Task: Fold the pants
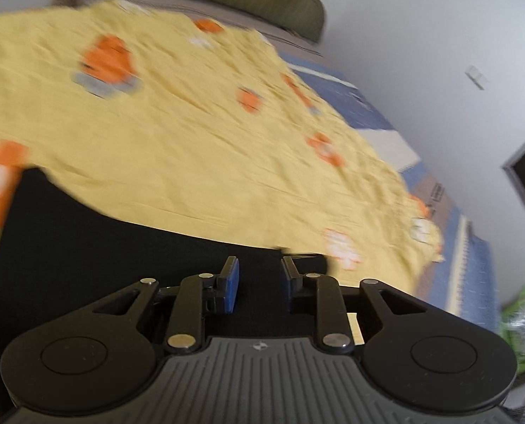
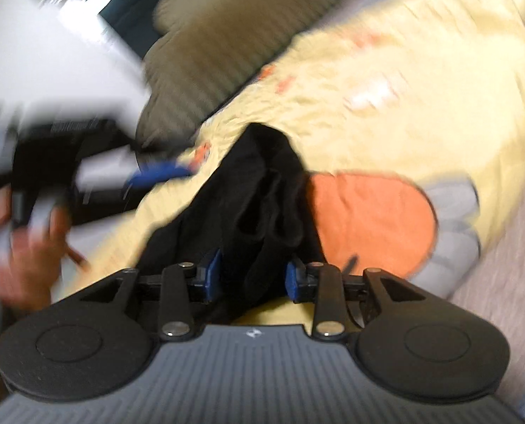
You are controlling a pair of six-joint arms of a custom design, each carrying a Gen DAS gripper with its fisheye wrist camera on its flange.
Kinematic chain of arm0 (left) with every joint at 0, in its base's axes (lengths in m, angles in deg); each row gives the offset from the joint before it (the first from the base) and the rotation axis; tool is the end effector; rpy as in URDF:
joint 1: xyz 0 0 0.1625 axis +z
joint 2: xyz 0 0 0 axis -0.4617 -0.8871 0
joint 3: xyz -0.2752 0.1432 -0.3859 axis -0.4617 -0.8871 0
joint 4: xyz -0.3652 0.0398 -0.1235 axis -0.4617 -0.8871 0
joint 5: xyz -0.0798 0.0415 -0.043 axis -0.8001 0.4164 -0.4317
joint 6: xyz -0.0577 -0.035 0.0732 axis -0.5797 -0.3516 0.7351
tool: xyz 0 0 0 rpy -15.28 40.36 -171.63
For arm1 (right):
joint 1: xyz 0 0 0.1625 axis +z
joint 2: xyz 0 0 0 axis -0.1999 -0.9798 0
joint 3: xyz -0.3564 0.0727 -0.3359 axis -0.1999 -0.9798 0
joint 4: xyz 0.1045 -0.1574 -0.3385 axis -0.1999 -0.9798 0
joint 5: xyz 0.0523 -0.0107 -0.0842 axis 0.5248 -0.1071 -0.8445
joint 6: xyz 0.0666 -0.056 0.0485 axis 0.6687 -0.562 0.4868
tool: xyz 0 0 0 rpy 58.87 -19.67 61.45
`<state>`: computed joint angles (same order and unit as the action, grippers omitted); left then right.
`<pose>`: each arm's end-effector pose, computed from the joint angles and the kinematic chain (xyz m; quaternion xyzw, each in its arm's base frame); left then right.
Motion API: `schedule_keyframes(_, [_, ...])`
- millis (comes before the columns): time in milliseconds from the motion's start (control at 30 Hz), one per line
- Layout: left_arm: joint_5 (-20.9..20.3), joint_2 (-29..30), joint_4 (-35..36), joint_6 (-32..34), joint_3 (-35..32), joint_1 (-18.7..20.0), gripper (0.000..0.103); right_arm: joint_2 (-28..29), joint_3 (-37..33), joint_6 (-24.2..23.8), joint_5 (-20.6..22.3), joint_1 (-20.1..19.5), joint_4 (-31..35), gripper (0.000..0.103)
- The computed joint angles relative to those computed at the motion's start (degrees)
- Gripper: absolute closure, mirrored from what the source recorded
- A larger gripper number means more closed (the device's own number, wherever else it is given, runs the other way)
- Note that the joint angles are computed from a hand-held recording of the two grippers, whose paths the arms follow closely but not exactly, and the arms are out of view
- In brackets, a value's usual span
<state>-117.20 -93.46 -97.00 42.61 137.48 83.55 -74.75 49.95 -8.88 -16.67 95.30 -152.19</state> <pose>-0.2177 -0.6442 0.1362 0.1068 0.9395 -0.3039 0.1162 0.0836 -0.5909 0.0858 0.0084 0.8870 -0.4606 0.0327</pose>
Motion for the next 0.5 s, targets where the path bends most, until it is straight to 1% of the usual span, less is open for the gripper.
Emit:
schedule_keyframes(33, [2.0,-1.0,-0.9,0.9,1.3,0.0,0.074,-0.7,0.5,3.4,1.8,-1.0,0.4,0.072])
schedule_keyframes(67, [3.9,-1.8,-1.7,1.5,2.4,0.0,0.073,-1.1,1.3,4.5,1.5,-1.2,-0.5,0.072])
schedule_keyframes(100, [5.9,-2.5,-2.8,2.2,3.6,0.0,0.072,-1.4,1.4,3.3,-1.1,-0.3,-1.9,0.070])
schedule_keyframes(133, [7.7,-2.9,-4.0,2.9,4.6,-0.1,0.071,-1.3,1.5,-0.2,-6.2,1.5,-4.7,0.067])
schedule_keyframes(167, [9.6,-3.3,-5.2,3.6,5.6,-0.2,0.070,-0.9,1.1,-4.5,-11.2,3.4,-7.4,0.067])
schedule_keyframes(200, [11.2,-3.5,-6.3,4.6,6.5,-0.4,0.063,-0.4,0.1,-9.3,-13.9,4.9,-9.3,0.067])
schedule_keyframes(233, [13.0,-3.5,-7.2,6.0,7.4,-0.8,0.048,-0.4,-0.8,-13.3,-14.5,5.9,-9.8,0.067])
schedule_keyframes(300, [16.4,-3.1,-10.1,9.1,9.4,-1.7,0.034,-1.0,-2.8,-17.4,-12.8,6.9,-6.5,0.067])
schedule_keyframes(333, [17.7,-2.9,-11.8,11.0,10.7,-2.3,0.033,-1.1,-4.4,-19.0,-11.8,7.4,-3.8,0.067])
schedule_keyframes(400, [20.1,-2.0,-13.6,14.6,12.4,-3.5,0.033,-0.8,-7.6,-21.2,-12.0,8.6,1.8,0.067])
schedule_keyframes(467, [20.9,-1.4,-12.0,17.2,13.2,-4.1,0.032,0.5,-11.5,-23.9,-13.5,9.7,6.6,0.066])
schedule_keyframes(500, [20.7,-1.4,-10.5,17.7,13.6,-4.1,0.032,1.2,-13.4,-25.0,-15.1,10.4,9.7,0.066])
